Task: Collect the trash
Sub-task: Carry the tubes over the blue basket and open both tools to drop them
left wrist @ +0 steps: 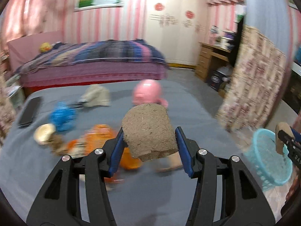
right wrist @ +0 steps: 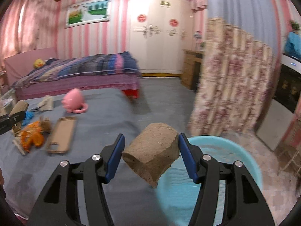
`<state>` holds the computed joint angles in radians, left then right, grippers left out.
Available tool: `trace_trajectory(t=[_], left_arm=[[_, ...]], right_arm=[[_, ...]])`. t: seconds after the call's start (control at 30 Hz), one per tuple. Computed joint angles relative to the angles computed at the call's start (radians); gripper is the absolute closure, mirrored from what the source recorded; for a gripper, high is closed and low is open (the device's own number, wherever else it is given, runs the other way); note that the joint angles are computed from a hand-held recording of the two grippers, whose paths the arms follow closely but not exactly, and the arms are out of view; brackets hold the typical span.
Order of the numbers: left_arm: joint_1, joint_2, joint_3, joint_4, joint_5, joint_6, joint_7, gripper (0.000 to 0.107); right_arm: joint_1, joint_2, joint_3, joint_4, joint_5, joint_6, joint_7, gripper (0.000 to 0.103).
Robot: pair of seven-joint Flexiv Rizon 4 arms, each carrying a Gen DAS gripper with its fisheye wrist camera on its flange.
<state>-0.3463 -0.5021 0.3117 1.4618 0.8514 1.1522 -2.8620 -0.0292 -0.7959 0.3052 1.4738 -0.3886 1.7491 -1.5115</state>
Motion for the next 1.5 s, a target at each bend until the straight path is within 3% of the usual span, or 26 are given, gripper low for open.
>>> trace_trajectory(t=[0.37,0.57,0.83,0.9,0.97,1.13,1.37,1.43,1.5], left_arm=[[0.063,-0.336,-0.22,-0.387,-0.272,0.096,0.465,0.055],[0.04,-0.522,-0.3,-0.644,-0.394,0.046,0.719,0.055],[0.01,-0.687,-0.321,-0.887,-0.544,-0.031,0.92,0.049],[-0.006,-0.709,-0.274,-0.934,-0.556,-0.061,0.917,0.029],[-0.016,-0.707,-0.232,-0.933,-0.564,-0.048,0.909,0.02],[-0.017,-0.688,-0.17,-0.896,-0.614,-0.027,0.896,0.016],[-0.015,-0.616,-0.105,-0.752,-0.633,0.022,0.818,0.013],[-0.017,-0.597,-0.086,-0.72,-0.628,0.026,0.794,0.012],[-0.019,-0.579,-0.071,-0.688,-0.62,0.035,0.773,0.012]], right_arm=[[-0.021,-0.063,-0.149,-0.102,0.077,-0.041,0.057,0.044],[-0.044,-0.096,-0.173,-0.132,0.107,-0.061,0.08,0.044],[-0.069,-0.121,-0.158,-0.158,0.124,-0.081,0.083,0.044],[-0.078,-0.128,-0.142,-0.167,0.122,-0.086,0.075,0.044],[-0.071,-0.124,-0.147,-0.159,0.126,-0.082,0.073,0.044],[-0.062,-0.128,-0.152,-0.162,0.131,-0.086,0.076,0.044],[-0.027,-0.146,-0.176,-0.185,0.137,-0.101,0.092,0.042],[-0.006,-0.146,-0.201,-0.185,0.146,-0.098,0.108,0.04],[0.021,-0.152,-0.234,-0.196,0.156,-0.104,0.136,0.028]])
